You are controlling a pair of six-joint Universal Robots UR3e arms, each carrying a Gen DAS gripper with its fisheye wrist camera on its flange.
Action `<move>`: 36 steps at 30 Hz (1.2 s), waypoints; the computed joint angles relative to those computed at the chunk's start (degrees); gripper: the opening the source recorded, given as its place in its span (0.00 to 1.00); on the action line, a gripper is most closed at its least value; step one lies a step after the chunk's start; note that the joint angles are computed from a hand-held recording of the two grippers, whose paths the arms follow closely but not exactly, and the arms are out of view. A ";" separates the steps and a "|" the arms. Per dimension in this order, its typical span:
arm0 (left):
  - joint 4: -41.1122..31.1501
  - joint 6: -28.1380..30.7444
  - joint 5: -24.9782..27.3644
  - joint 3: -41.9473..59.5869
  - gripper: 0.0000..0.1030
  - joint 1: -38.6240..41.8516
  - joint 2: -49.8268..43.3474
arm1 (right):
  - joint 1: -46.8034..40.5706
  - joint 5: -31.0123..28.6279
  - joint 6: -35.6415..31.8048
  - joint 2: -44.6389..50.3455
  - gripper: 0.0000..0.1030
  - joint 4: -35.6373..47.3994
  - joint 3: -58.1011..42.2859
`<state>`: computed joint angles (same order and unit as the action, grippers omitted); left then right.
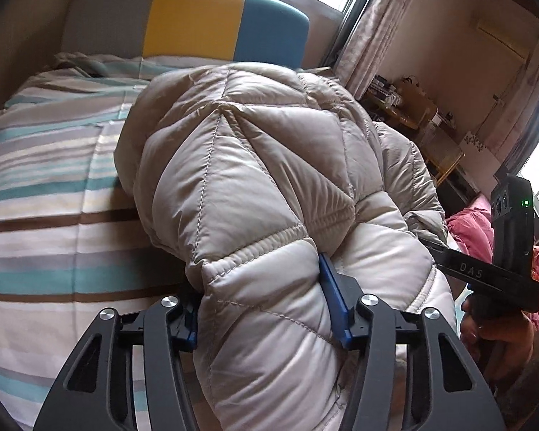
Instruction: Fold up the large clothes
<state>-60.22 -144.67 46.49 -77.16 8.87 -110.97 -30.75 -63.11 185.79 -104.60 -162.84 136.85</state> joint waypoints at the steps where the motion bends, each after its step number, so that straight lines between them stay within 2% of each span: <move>1: 0.73 0.48 -0.35 -0.51 0.49 0.58 0.56 | 1.23 -0.57 0.99 1.00 0.43 -1.21 -0.66; 11: 3.64 4.29 -2.20 -0.80 0.45 5.63 2.43 | 15.19 -7.23 10.45 12.83 0.41 -10.40 -10.46; 20: 0.40 9.40 -6.19 3.12 0.45 15.35 1.44 | 28.85 -12.70 17.05 27.36 0.41 -13.34 -27.38; 28: -4.97 13.81 -9.30 8.75 0.45 25.94 -1.85 | 39.74 -16.66 19.03 44.91 0.41 -6.78 -52.99; 36: -5.51 13.14 -10.39 20.57 0.45 32.22 -12.26 | 47.44 -21.03 18.37 67.46 0.41 8.24 -90.49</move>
